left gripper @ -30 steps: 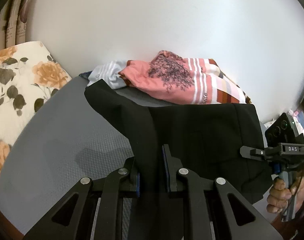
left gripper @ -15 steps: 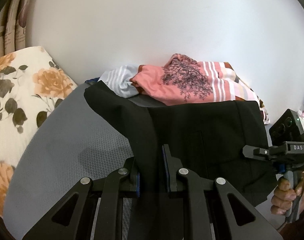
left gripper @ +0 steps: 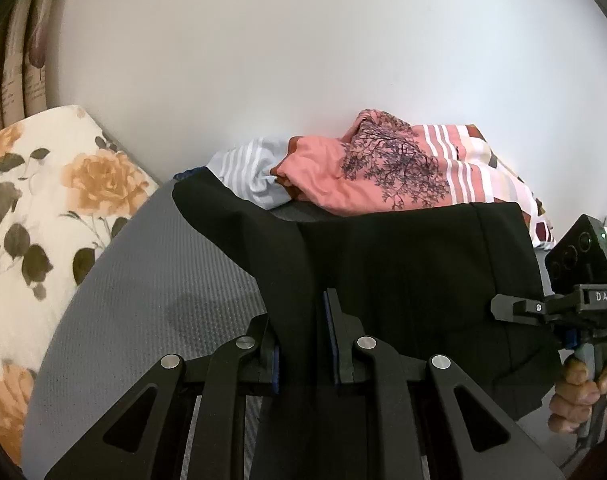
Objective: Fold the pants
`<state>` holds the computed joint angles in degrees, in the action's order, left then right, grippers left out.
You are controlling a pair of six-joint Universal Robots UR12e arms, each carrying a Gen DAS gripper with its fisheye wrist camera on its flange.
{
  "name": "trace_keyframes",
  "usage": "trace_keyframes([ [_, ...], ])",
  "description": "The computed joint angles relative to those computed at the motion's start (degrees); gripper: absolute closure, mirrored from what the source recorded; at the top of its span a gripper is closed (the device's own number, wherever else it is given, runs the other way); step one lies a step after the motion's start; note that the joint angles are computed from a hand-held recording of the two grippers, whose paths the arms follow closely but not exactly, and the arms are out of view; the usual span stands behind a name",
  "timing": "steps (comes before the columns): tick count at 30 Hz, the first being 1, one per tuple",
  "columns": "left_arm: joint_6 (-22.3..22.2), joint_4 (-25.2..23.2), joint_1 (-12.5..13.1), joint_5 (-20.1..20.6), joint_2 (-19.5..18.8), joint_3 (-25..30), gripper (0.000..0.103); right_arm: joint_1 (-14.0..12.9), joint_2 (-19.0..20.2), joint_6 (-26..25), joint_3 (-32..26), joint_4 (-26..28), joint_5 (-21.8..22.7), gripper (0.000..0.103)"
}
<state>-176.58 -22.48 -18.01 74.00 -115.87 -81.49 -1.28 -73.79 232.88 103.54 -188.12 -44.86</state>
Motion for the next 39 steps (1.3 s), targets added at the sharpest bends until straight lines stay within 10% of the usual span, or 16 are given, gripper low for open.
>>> trace_keyframes([
  [39, -1.74, -4.28, 0.92, 3.3, -4.39, 4.07, 0.085, -1.7, -0.28, 0.04, 1.2, 1.79, 0.28, 0.085],
])
